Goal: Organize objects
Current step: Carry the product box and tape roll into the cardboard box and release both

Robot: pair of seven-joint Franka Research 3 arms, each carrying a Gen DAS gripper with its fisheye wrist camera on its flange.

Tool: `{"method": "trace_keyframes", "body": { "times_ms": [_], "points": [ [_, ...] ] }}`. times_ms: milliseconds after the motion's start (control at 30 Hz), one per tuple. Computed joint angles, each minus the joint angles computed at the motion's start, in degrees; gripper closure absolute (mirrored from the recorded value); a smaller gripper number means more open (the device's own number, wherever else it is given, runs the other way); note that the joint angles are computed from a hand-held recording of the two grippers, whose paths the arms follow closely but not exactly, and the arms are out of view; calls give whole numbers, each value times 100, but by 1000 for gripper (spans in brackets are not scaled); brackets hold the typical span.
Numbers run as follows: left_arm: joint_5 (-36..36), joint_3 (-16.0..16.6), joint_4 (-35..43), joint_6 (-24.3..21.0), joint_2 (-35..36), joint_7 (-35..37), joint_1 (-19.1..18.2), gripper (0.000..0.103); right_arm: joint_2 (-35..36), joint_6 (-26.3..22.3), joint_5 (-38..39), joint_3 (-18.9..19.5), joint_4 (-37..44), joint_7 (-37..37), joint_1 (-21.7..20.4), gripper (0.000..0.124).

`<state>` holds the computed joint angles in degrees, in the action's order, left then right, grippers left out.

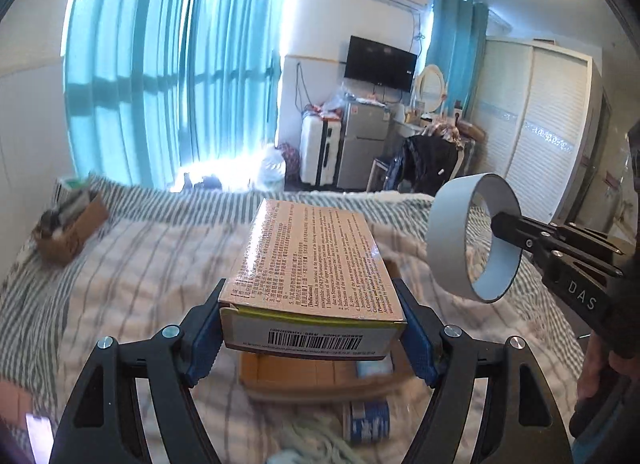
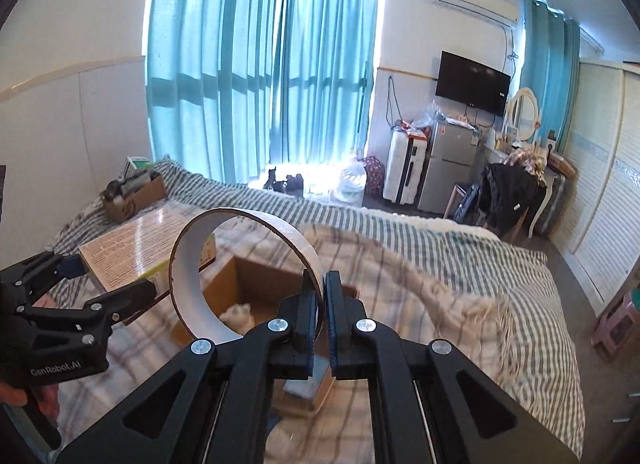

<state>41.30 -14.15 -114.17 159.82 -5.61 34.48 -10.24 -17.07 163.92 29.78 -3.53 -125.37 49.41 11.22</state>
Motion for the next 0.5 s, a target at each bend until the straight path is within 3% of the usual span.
{"method": "trace_keyframes", "body": {
  "times_ms": [233,500],
  "points": [
    [473,255,1379,-243,1336,247,-202,25,1413,-33,-651,234,1286,413,-243,120],
    [-156,575,1796,-364,2371,810,-505,25,2782,-455,-1400,238,2093,949,-326,120]
  ]
}}
